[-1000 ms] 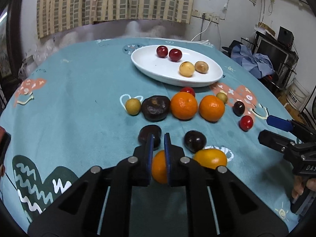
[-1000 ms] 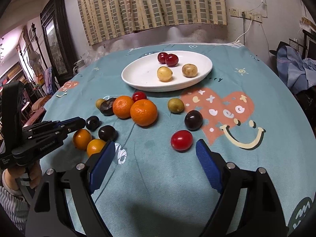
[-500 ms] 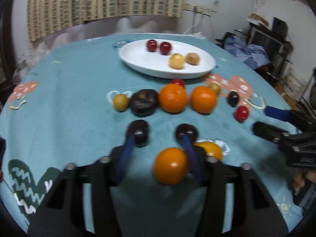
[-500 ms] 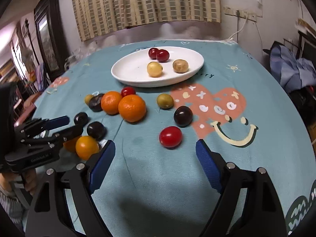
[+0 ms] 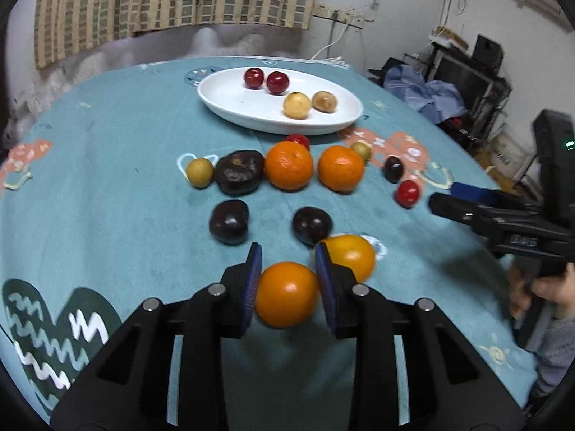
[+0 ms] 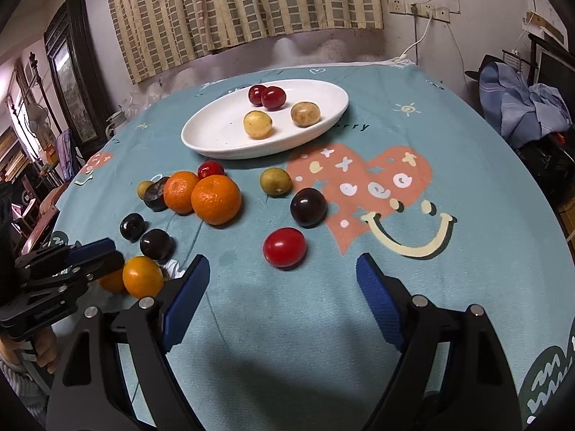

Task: Organize fruits
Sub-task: 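Grasp a tangerine with the left tool while the right tool grasps a yellow-orange fruit, then carry both fruits onto the white plate and open both tools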

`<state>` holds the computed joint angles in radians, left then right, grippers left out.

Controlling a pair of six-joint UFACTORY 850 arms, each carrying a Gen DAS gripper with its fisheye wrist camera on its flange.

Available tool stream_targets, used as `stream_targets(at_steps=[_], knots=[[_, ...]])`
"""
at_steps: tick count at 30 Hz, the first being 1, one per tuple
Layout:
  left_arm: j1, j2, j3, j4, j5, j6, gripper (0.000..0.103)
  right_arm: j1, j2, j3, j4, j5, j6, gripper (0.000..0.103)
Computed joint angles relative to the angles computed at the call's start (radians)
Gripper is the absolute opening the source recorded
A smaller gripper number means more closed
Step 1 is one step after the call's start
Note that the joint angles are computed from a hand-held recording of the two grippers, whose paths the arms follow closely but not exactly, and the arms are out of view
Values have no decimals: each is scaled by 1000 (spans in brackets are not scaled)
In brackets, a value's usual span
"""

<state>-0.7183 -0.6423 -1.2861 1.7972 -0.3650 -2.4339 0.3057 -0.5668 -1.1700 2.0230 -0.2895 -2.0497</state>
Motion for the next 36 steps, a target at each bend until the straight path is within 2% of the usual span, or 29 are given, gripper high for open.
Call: stream_targets(at_steps=[1,3,6,11,14,18,20,23,25,27,28,30,33,36], knots=[[10,3,7,41,35,-49,32,1,-1,0,-6,-1,4,84],[25,0,4,35,91,-46,38,2,0,0,-17,-2,10,84],[40,-19,-19,-114,160,100,39,0,-5,-5,-42,-1,41,84],[18,-11,-16,-178,83,160,39,-4,0,2,-40,-34,33,84],[4,15,16,-102,12,65,39,-4,7,14,-75,-100,34,79],[6,45,60,-77,-65,-30,38,26,0,0,-221,-121,122,76],[15,52,73,-50,-60,-82,38,42,-8,-15,-318,-145,199,76],[22,56,81,-22,-52,-124,38,93,-24,-44,-391,-86,229,73],[26,60,89,6,-49,-161,38,113,-49,-79,-497,-67,320,69],[28,57,88,13,-40,-166,38,122,-69,-102,-573,-69,381,52],[30,52,82,7,-32,-154,39,124,-74,-105,-590,-78,384,48],[32,42,69,-12,-12,-120,39,129,-67,-94,-559,-69,340,38],[35,27,50,-25,16,-83,39,109,-64,-92,-525,-107,331,37],[43,29,44,32,37,-148,39,75,-33,-80,-420,-145,254,37]])
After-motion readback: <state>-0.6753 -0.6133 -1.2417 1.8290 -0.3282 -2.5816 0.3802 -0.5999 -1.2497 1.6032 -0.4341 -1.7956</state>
